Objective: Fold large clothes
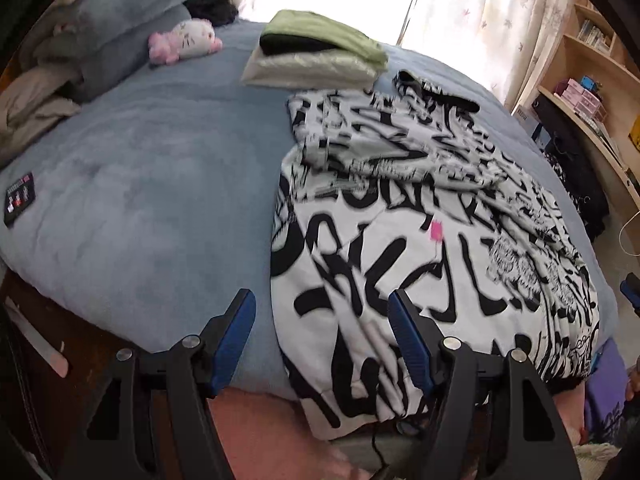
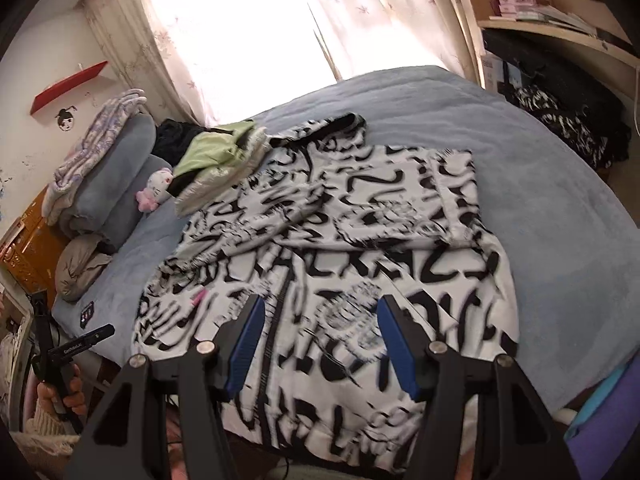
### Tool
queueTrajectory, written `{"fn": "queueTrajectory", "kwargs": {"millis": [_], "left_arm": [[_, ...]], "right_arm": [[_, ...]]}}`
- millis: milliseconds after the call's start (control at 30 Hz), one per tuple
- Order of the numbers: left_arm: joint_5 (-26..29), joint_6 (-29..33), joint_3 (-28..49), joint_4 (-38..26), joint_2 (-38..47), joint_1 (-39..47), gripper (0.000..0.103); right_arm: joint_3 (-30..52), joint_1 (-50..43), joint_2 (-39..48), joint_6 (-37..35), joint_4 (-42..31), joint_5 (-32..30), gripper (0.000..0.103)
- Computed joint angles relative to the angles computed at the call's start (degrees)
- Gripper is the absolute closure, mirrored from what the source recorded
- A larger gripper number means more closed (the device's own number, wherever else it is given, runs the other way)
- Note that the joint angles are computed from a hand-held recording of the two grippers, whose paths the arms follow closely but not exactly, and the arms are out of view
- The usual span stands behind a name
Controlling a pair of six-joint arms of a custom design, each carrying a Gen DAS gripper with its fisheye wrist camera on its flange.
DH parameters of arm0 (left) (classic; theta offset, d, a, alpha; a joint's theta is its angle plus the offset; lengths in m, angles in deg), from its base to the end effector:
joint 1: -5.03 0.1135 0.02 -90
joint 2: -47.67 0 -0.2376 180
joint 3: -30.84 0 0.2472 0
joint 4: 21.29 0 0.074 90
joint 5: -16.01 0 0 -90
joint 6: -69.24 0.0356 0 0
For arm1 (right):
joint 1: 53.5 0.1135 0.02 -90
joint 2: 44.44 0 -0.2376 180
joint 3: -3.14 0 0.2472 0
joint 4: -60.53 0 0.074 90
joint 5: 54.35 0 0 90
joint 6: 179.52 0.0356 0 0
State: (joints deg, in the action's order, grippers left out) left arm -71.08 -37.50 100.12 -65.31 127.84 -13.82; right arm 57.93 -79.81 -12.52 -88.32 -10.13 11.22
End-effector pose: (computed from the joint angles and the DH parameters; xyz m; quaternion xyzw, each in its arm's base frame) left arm 0.2693 -0.0938 0.2113 0.0252 0.9529 -0.1152 0.2795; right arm 0.1119 -0.0389 0.2564 0.1428 0.9038 0.1162 0.3864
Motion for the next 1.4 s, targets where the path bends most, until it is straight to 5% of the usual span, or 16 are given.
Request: {"fn": "queueTrajectory", "kwargs": {"millis": [233, 633, 933, 1067, 1167, 1333, 1400], "left_arm": [[1.8, -0.5, -0.6, 3.5, 6.7, -0.4, 0.036], [1.0, -1.1, 3.0, 6.0, 15.4, -1.7, 0.027], [2.7, -1.4, 3.2, 7.8, 17.6, -1.1, 0.023], [3.8, -0.6, 2.0, 8.9, 15.8, -1.6, 0.04], [5.5, -0.4, 2.2, 9.0, 15.7, -1.8, 0.041], [5.6, -0.2, 5.0, 9.0, 19.9, -2.9, 0.02], [3.4, -0.7, 5.9, 9.6, 21.2, -4.3, 0.02]], "right_arm": [[-4.4, -19.5, 3.4, -14.3, -3.0, -8.6, 0.045], [-7.4, -42.8, 20.4, -33.0, -1.8, -12.4, 0.045], [-10.9, -37.8, 25.8, -34.5, 1.8, -14.6, 0.043], [-10.5, -35.1, 25.7, -39.7, -2.5, -19.0, 0.043], [-11.1, -31.9, 22.6, -39.8, -3.1, -20.1, 0.043], [-13.3, -26.9, 23.4, -33.7, 3.2, -18.4, 0.045], [-14.6, -24.5, 21.1, -30.8, 5.2, -16.7, 0.052]]}}
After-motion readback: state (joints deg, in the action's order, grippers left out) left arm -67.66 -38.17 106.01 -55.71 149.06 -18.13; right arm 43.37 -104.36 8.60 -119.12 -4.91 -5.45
